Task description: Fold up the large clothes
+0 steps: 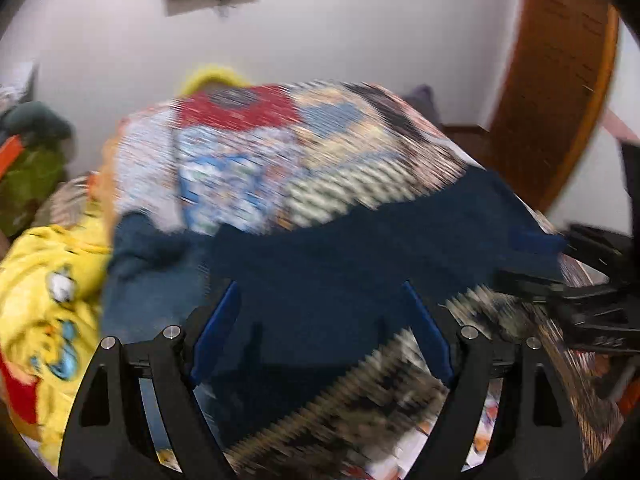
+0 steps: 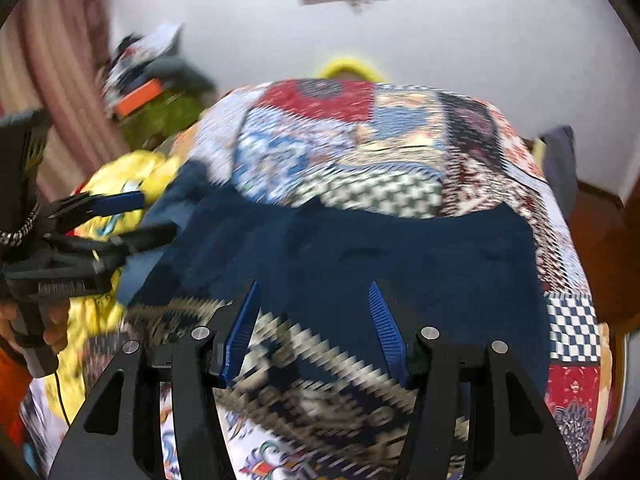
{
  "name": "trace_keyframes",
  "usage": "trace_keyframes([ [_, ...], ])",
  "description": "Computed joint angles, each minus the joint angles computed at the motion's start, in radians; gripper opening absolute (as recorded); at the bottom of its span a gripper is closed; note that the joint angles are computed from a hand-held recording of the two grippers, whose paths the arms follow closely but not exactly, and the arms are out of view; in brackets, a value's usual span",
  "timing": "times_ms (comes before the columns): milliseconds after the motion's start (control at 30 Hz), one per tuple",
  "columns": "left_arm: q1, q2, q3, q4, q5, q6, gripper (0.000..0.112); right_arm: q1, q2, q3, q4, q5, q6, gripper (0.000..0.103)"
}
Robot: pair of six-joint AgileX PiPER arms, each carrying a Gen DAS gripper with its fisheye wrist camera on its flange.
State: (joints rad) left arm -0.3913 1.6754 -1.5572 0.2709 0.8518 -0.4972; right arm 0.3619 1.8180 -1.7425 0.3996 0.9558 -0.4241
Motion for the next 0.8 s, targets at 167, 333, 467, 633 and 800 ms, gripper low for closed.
trace_keyframes([
  [167, -0.074, 0.048, 0.107, 0.005, -0.04, -0.069, 0.082, -0.015, 0.046, 0.06, -0.033, 0.002, -0.003, 0.056],
  [333, -0.099, 0.009, 0.251, 0.125, -0.13, -0.218, 0.091, -0.083, 0.012, 0.126, 0.02, -0.008, -0.075, 0.058],
  [467, -0.075, -0.059, 0.336, 0.143, -0.15, -0.274, 0.091, -0.097, -0.031, 0.179, -0.129, -0.066, -0.011, 0.059],
  [633, -0.012, -0.15, 0.445, 0.106, -0.188, -0.26, 0.093, -0.218, -0.038, 0.196, -0.105, -0.03, -0.011, 0.059],
  [800, -0.107, -0.128, 0.437, 0.381, 0.048, -0.495, 0.093, -0.308, -0.056, 0.213, -0.109, 0.011, 0.009, 0.06],
])
